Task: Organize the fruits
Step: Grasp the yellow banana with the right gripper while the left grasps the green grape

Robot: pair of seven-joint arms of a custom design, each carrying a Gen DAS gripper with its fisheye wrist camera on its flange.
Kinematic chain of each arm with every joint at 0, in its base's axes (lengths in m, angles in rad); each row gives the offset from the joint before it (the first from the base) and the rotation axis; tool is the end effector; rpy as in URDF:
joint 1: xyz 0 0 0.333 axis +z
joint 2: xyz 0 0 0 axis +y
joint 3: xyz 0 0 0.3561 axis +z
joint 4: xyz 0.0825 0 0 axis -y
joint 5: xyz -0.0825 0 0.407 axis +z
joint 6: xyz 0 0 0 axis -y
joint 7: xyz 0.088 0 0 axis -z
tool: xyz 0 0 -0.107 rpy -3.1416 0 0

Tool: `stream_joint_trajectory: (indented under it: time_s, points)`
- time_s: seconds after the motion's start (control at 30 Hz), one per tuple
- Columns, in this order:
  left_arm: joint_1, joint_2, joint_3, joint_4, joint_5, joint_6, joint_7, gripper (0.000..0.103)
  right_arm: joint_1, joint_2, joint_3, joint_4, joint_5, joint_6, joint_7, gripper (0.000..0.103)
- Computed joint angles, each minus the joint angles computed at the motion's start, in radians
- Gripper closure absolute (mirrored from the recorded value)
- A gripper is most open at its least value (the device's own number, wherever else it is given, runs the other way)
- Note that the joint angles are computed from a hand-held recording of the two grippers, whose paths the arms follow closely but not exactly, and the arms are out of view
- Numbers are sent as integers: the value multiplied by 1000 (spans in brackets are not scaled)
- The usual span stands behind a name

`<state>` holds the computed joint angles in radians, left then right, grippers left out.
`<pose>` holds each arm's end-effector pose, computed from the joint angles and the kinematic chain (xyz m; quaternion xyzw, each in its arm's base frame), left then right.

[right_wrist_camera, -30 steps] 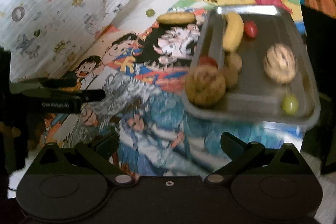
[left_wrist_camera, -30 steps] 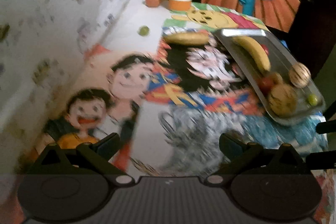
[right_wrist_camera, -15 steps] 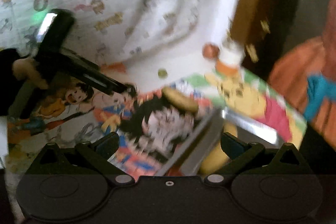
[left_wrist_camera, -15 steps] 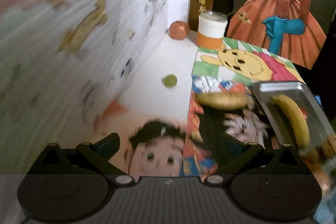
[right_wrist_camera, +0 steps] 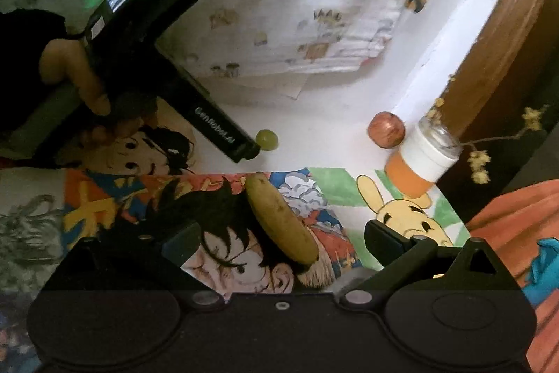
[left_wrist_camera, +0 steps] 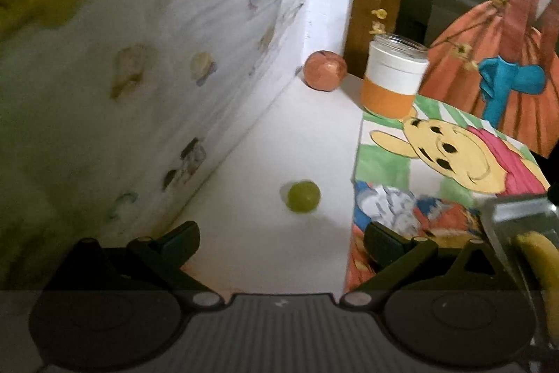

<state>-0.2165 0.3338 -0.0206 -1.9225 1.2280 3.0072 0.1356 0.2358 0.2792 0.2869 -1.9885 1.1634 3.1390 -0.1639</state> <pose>0.6341 -0.2226 0.3935 -0.6556 0.6338 -0.3150 0.2632 0.6059 0.2408 0.4129 -0.8726 0.2336 -0.2860 0.3195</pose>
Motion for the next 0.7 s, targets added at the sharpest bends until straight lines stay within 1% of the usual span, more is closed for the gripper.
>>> stream_joint_trajectory:
  time_s: [0.07, 0.1, 0.13, 0.2, 0.27, 0.3, 0.33, 0.37, 0.43, 0.5, 0.57, 0.63, 0.7]
  points:
    - [-14, 21, 20, 27, 48, 12, -43, 2, 45, 29, -58, 19, -93, -15, 97, 11]
    - [-24, 34, 34, 43, 90, 22, -75, 5, 72, 43, -91, 28, -148, -20, 166, 18]
    - [-30, 44, 42, 57, 126, 29, -98, 9, 90, 56, -117, 37, -193, -31, 229, 22]
    - [-28, 60, 34, 75, 146, 21, -78, 13, 74, 77, -106, 57, -222, -48, 279, 30]
    - [-25, 72, 28, 86, 151, 15, -57, 17, 36, 97, -62, 71, -226, -42, 270, 32]
    - [-22, 77, 26, 90, 148, 17, -52, 20, 34, 104, -61, 76, -245, -49, 280, 32]
    - [-24, 81, 29, 95, 157, 20, -59, 21, 34, 110, -64, 82, -267, -61, 295, 33]
    - [-34, 84, 42, 102, 197, 25, -94, 21, 33, 116, -65, 88, -286, -72, 306, 33]
    - [-33, 90, 40, 111, 225, 20, -97, 24, 31, 127, -66, 98, -318, -85, 322, 36]
    - [-26, 92, 34, 114, 231, 20, -96, 26, 24, 135, -59, 106, -336, -89, 327, 42]
    - [-19, 94, 29, 116, 237, 29, -94, 32, 22, 142, -59, 116, -352, -97, 342, 47]
    - [-18, 94, 27, 118, 241, 21, -89, 41, 15, 146, -56, 126, -361, -116, 354, 53]
    - [-14, 96, 25, 120, 242, 25, -93, 44, 5, 147, -46, 128, -360, -121, 347, 54]
